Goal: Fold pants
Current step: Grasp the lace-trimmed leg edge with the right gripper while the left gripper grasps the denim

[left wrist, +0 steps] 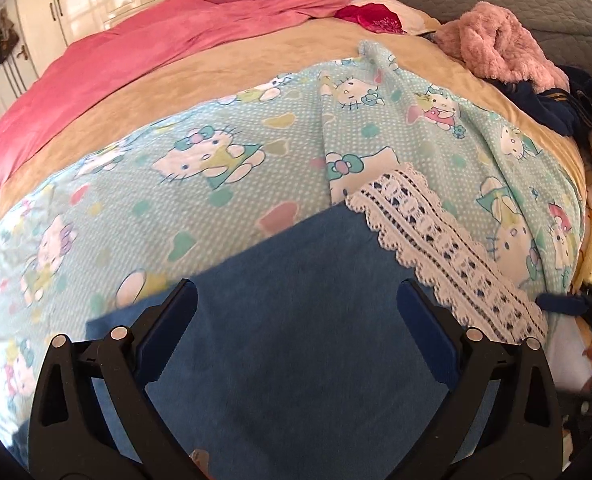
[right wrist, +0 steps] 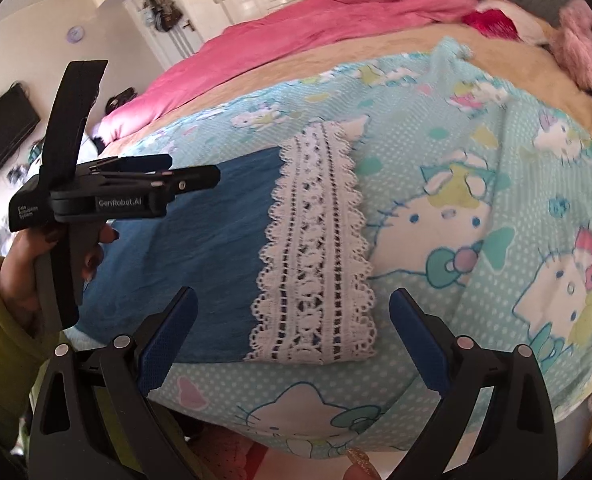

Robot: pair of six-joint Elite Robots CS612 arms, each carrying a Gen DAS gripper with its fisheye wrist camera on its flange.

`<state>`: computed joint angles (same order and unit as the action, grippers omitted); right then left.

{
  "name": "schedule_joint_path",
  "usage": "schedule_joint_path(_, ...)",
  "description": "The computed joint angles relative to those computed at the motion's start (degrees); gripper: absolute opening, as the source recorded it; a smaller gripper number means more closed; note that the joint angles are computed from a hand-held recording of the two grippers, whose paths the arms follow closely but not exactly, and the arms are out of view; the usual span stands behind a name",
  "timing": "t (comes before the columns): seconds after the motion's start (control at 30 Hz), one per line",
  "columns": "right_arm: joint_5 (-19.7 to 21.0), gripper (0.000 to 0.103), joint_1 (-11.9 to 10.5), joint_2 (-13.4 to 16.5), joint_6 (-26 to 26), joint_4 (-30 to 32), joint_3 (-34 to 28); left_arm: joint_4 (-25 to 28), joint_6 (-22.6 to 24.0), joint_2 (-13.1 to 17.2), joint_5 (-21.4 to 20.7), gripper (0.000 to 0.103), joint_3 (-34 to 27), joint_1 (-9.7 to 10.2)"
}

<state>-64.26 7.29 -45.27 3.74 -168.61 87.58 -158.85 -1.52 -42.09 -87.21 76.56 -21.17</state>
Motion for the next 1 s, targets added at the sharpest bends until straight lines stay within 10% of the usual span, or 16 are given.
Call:
schedule_joint_path(0.4, 3.3, 0.078, -0.4, 1.4, 1.5, -0.6, -1.0, 8.8, 1.4, 5.8, -5.7, 0.083, -9.5, 0.50)
schedule_joint_path(0.53, 4.3, 0.078, -0.3, 2.0, 1.2, -0.8, -1.7, 8.1, -1.1, 6.5, -8.9, 0.064, -9.7, 0.95)
schedule_joint_path(0.67, 4.4, 0.058, -0.3, 2.6, 0.1, -1.1, -2.3, 7.9, -0.1, 6.0, -8.6, 0.015, -9.2, 0.46)
schedule_joint_path(0.8, 6.5, 0.036, -0.7, 3.1, 1.2, -2.0, -2.7, 7.3, 2.1, 5.3, -4.2, 0.008, -8.1, -0.61)
schedule_joint_path(1.0, 7.0, 0.031, -0.6, 2.7, -0.2, -3.3, -2.5, 2.9, -0.7, 4.4, -7.3, 0.003, -6.0, 0.35)
